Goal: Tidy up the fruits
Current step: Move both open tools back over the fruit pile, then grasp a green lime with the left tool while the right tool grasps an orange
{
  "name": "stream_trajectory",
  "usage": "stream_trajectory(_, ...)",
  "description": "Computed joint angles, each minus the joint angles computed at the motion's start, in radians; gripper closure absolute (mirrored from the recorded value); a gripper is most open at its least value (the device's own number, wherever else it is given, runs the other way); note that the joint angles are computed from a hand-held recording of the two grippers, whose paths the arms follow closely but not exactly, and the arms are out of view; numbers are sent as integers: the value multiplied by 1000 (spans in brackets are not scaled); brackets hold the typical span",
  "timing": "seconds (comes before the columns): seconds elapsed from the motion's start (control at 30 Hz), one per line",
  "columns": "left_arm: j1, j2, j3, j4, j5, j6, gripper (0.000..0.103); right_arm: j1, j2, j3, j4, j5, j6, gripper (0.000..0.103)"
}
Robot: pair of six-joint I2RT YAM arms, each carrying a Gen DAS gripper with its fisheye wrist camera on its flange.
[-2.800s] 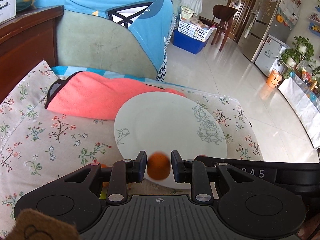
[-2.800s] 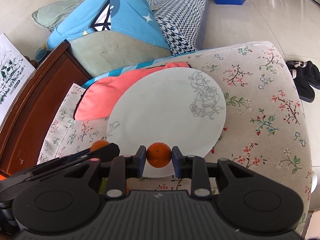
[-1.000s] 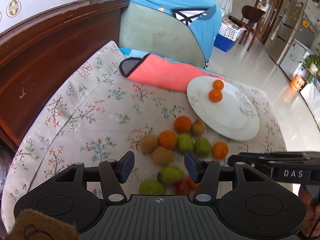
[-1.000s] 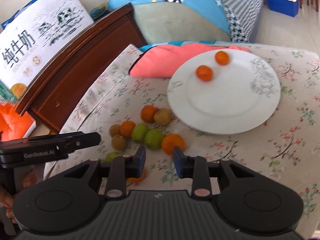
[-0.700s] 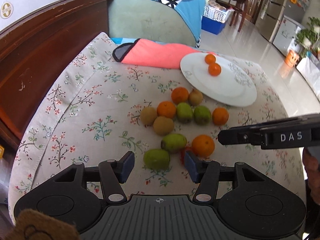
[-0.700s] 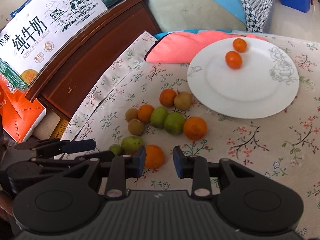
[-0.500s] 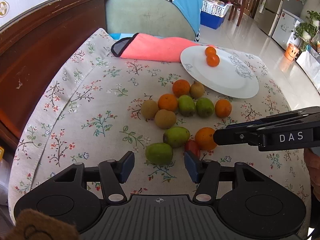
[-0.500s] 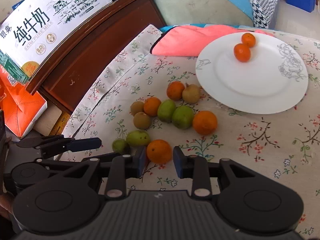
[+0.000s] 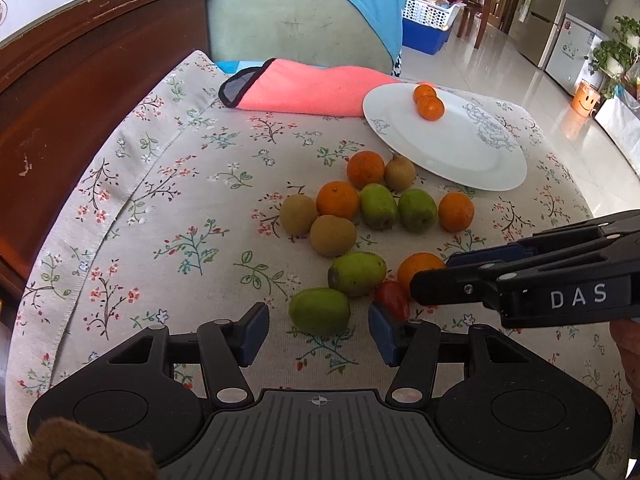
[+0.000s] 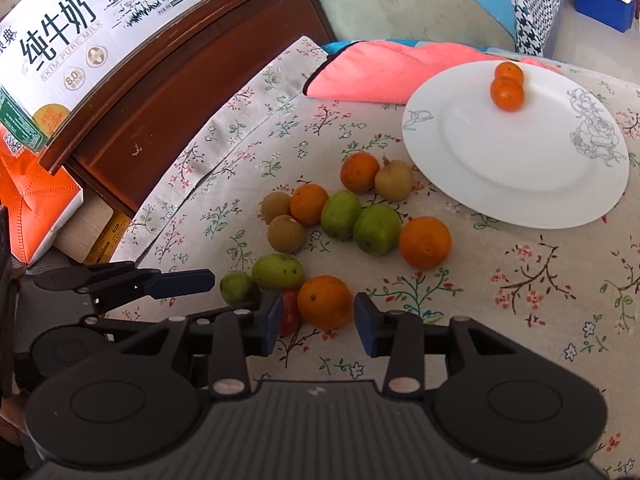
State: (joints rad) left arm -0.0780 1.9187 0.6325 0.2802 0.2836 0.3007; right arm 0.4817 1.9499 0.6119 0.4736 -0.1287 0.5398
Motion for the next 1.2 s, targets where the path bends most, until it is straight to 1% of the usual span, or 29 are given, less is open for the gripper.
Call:
stream_trajectory(0.07, -2, 12, 5, 3, -1, 3, 50, 3, 13, 14, -7, 0, 3, 61)
stream_trajectory(0.2, -1, 38, 13, 17, 8, 4, 55, 5, 40, 35, -15, -1, 24, 60)
stream_trajectory(0.33, 2, 38, 12, 25, 24, 2, 68, 11, 45, 34, -4, 13, 21, 61)
stream_trajectory(0.37, 3, 38, 12, 25, 27, 0, 70, 11, 45, 33, -1, 15, 20, 61)
stream_trajectory(0.4, 3, 37, 11, 27, 28, 0, 71, 11, 44, 32, -2, 18, 19, 65)
stream_trajectory(0.43, 3, 36, 11, 26, 30, -2, 71, 11, 42, 33, -5, 20, 18, 66)
stream_trajectory(0.47, 4, 35, 11, 24, 33, -3, 71, 11, 42, 33, -8, 20, 17, 71)
stream_trajectory(0.7, 6, 15, 4, 24, 31, -17, 71, 10, 32, 28, -5, 16, 12, 71)
stream_trajectory(0.87, 8, -14, -4, 11, 48, -23, 71, 1, 12, 12, 9, 20, 12, 71)
stream_trajectory(1.03, 7, -47, -13, -1, 61, -36, 71, -4, 11, 14, -5, 17, 10, 71)
stream_trajectory(1.2, 3, -80, -21, 7, 75, -62, 71, -26, -33, -14, 19, 19, 12, 71)
